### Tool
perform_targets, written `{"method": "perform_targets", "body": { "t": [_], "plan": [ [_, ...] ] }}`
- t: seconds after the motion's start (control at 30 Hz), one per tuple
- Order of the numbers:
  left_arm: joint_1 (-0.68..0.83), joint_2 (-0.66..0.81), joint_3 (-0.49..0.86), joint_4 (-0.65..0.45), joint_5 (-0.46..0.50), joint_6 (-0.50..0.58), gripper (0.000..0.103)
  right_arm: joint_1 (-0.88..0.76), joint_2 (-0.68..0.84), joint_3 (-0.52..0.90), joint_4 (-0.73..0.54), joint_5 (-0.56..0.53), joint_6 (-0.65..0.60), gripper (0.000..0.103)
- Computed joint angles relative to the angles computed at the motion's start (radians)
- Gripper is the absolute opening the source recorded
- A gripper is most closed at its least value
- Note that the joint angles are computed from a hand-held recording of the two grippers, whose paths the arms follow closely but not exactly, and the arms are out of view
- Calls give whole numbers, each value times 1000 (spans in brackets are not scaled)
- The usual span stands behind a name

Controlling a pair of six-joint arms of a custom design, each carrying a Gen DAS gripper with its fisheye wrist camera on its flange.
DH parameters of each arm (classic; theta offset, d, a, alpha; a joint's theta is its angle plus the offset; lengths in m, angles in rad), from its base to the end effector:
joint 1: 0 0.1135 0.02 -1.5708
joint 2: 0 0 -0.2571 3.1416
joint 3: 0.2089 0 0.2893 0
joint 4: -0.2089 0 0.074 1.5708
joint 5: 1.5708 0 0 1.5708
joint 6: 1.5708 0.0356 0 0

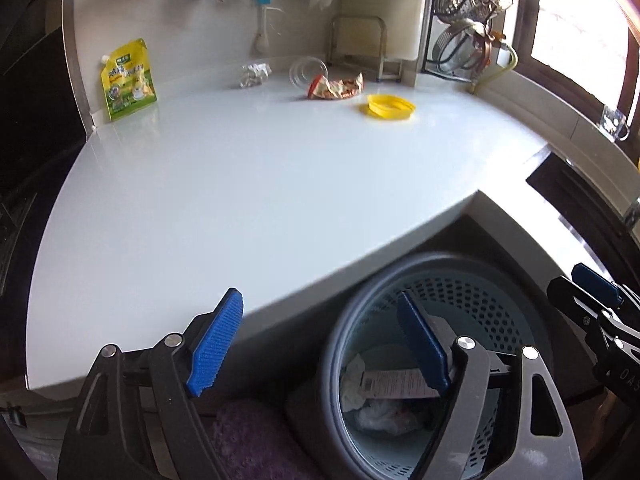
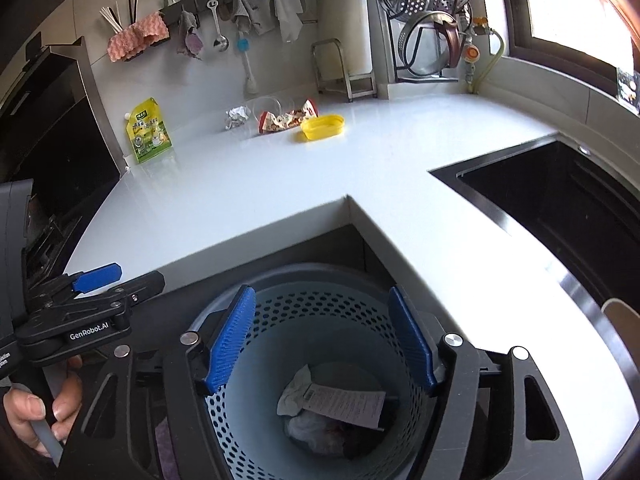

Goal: Collect trash
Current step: 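Move both tools back over the counter toward the yellow lid, then close the right tool on the rim of the yellow plastic lid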

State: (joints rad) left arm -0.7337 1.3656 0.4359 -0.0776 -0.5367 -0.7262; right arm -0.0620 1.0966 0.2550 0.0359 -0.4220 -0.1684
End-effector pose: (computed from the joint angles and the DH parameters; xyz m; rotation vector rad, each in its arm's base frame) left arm 0.1911 -0.1477 0.0858 -0.1802 2.3774 0.0283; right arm 0.2102 0.0016 0.0944 -0.3218 2.2972 0.3848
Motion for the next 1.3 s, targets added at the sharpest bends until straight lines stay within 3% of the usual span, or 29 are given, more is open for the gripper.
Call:
{"method": "perform_targets", "body": {
  "t": [0.3, 0.6, 0.83, 1.0, 1.3],
  "plan": [
    [258, -22, 105, 47, 63, 246, 88, 109, 254, 284, 37, 58, 68, 78],
    [419, 127, 287, 100, 135, 403, 96, 181, 621, 700, -58, 126, 112, 79],
    [507, 296, 448, 119, 216, 453, 96, 220, 890, 1021, -169, 158, 118, 79],
    [541, 417, 553, 121, 222, 486, 96, 253, 1050, 1221, -256, 185, 105, 79],
    [572, 508, 617, 124, 256, 490, 96, 270, 1273, 1521, -421, 193, 114, 79]
  ]
}}
